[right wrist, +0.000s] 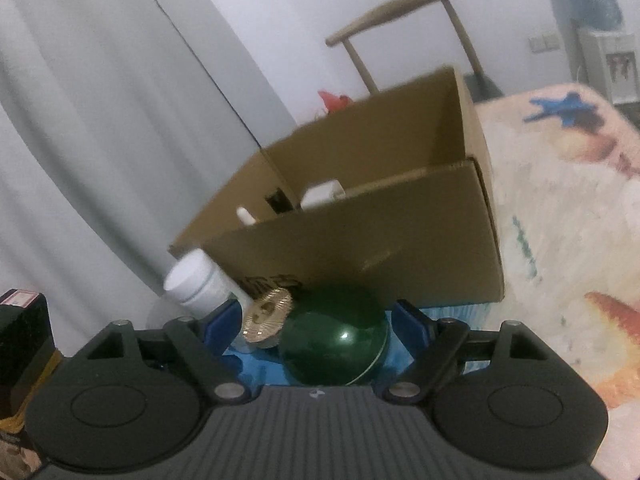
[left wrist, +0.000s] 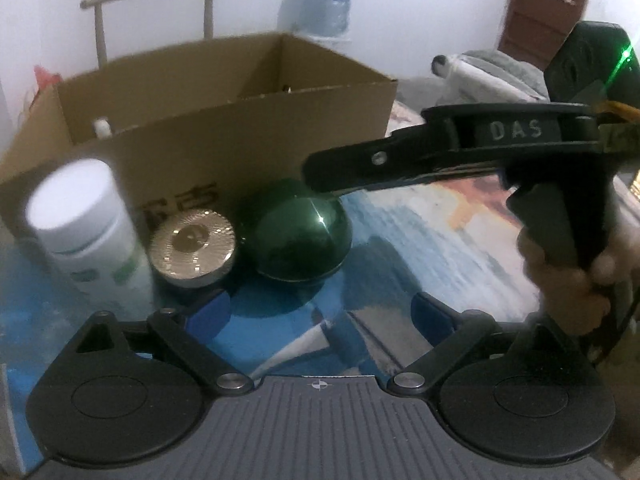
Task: Organize rigid objects
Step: 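Withdraw the left tool and move the right tool to the green sphere, then position the right tool fingers around the dark green sphere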
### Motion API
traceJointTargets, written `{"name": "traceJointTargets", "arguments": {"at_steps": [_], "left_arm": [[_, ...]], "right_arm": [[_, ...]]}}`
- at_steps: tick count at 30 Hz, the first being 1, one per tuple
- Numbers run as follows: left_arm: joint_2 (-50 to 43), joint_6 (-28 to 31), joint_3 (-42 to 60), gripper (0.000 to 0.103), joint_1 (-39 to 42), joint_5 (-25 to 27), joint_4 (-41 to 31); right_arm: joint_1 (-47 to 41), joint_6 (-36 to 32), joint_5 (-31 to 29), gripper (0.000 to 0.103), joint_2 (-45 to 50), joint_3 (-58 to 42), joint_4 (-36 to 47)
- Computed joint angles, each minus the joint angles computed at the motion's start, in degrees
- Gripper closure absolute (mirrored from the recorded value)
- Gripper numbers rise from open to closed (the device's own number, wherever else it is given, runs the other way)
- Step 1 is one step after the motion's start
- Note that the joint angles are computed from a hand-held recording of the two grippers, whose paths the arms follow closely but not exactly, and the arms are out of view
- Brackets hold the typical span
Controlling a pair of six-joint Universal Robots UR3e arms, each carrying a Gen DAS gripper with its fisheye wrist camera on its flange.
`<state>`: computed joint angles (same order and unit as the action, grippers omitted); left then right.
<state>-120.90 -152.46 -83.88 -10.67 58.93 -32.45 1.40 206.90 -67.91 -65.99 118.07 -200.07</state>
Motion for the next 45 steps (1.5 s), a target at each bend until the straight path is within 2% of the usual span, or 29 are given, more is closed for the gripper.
{"name": "traceJointTargets", "arguments": {"at_steps": [8,11,19,35,45], "left_arm": [[-5.3,-5.3,4.2,0.005,-2.6,2.2,1.5],[-6.6,-6.8,5.9,0.005,-2.7,2.3,1.0],[-8.8,-8.6,8.0,0.005,-4.3,3.2,2.4],[-7.6,-5.2,5.4,0.005,-5.9,-0.1,1.8],[-7.3,-5.3,4.1,0.005,-5.1,-0.6,3.1]], "right_arm": [[-2.1,0.2,4.8,0.019,3.9,-2.5,1.1],[-3.3,0.0,8.4,0.017,5.6,-3.5,1.5],[-4.7,-1.0,11.4,0.017,3.9,-0.7,1.1],[-7.2,-0.4,11.9,0.014,-4.7,10.9,-1.2],[-7.2,1.4,11.2,0.014,-2.7,10.1,-3.0]]}}
